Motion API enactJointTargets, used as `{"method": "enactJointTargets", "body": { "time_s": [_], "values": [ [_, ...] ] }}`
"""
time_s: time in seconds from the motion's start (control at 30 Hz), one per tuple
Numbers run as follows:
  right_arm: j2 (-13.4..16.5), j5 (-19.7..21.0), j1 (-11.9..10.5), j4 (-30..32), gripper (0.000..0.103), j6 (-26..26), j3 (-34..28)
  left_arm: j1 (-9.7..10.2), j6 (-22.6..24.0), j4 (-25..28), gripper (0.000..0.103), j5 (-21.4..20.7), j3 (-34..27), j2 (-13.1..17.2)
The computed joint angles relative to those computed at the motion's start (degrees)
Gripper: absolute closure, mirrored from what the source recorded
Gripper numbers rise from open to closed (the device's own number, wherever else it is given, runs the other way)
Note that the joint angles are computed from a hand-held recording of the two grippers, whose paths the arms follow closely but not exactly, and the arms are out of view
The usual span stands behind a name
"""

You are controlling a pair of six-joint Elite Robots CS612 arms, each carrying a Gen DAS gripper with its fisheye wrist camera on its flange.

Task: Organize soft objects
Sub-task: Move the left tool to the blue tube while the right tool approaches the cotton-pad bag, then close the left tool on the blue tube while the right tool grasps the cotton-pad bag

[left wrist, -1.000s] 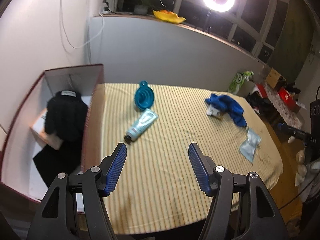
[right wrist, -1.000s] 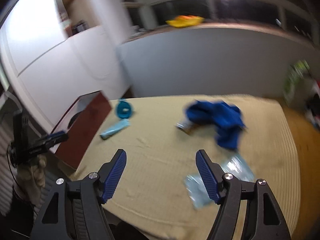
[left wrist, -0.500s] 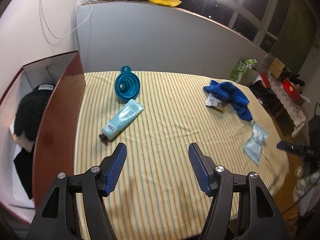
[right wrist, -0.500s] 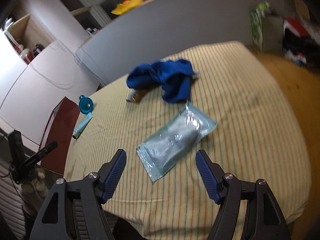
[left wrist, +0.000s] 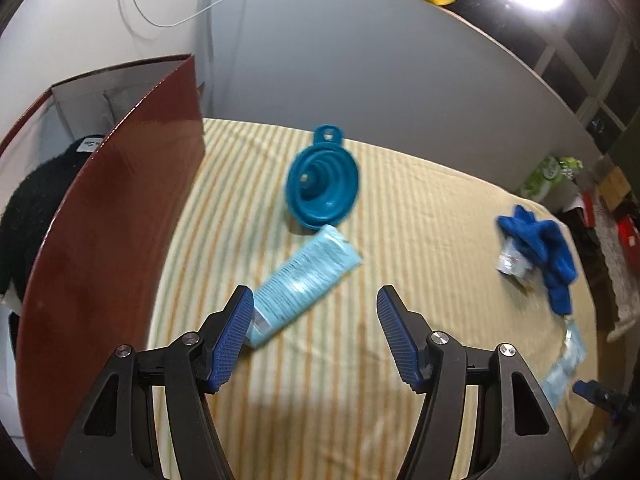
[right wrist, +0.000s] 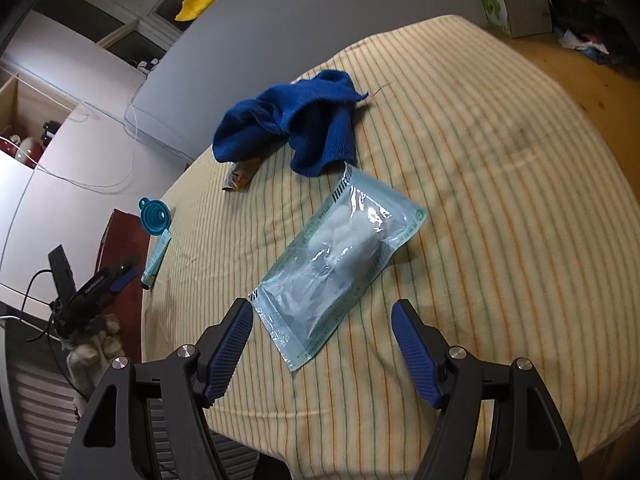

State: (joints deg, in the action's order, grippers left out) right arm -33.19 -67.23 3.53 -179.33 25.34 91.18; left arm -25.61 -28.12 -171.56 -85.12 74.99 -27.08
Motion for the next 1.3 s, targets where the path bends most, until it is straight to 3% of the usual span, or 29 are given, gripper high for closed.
{"method": "enactJointTargets", "body": {
  "time_s": [0.2, 0.6, 0.7, 0.83, 1.0, 1.17, 1.3],
  "values": [
    [0.6, -0.6, 0.4, 2.5, 0.035, -0.6, -1.9, -0.21, 2.1, 4.2, 0.039, 2.8, -2.1, 1.0],
    [2.1, -2.3, 1.1, 8.9, 0.035, -1.1, -7.4, 0.27, 5.0, 5.6, 0.039, 0.1, -2.1, 1.3],
    [2.6, -5.6, 1.9, 11.6, 0.035, -2.7, -9.9, 0.00, 6.2, 5.7, 0.039, 0.8, -1.9, 1.2],
    [3.1, -12.8, 3.8, 15.3, 0.035, -8.2, -12.8, -0.48, 6.8, 6.5, 0.039, 4.0, -2.4, 1.4],
    [3.7, -19.2, 5.6, 18.7, 0.035, -14.8, -14.7, -0.52, 7.9, 6.7, 0.040, 4.1, -3.6, 2.0],
    [3.6, -23.6, 6.3, 19.3, 0.039, -20.3, -14.1, -0.95, 9.8, 5.2, 0.063, 4.2, -2.9, 1.6],
    [3.2, -24.2, 6.0, 19.1, 0.045, -21.8, -13.2, -1.45, 11.0, 4.9, 0.065, 5.5, -2.1, 1.2]
  ]
}}
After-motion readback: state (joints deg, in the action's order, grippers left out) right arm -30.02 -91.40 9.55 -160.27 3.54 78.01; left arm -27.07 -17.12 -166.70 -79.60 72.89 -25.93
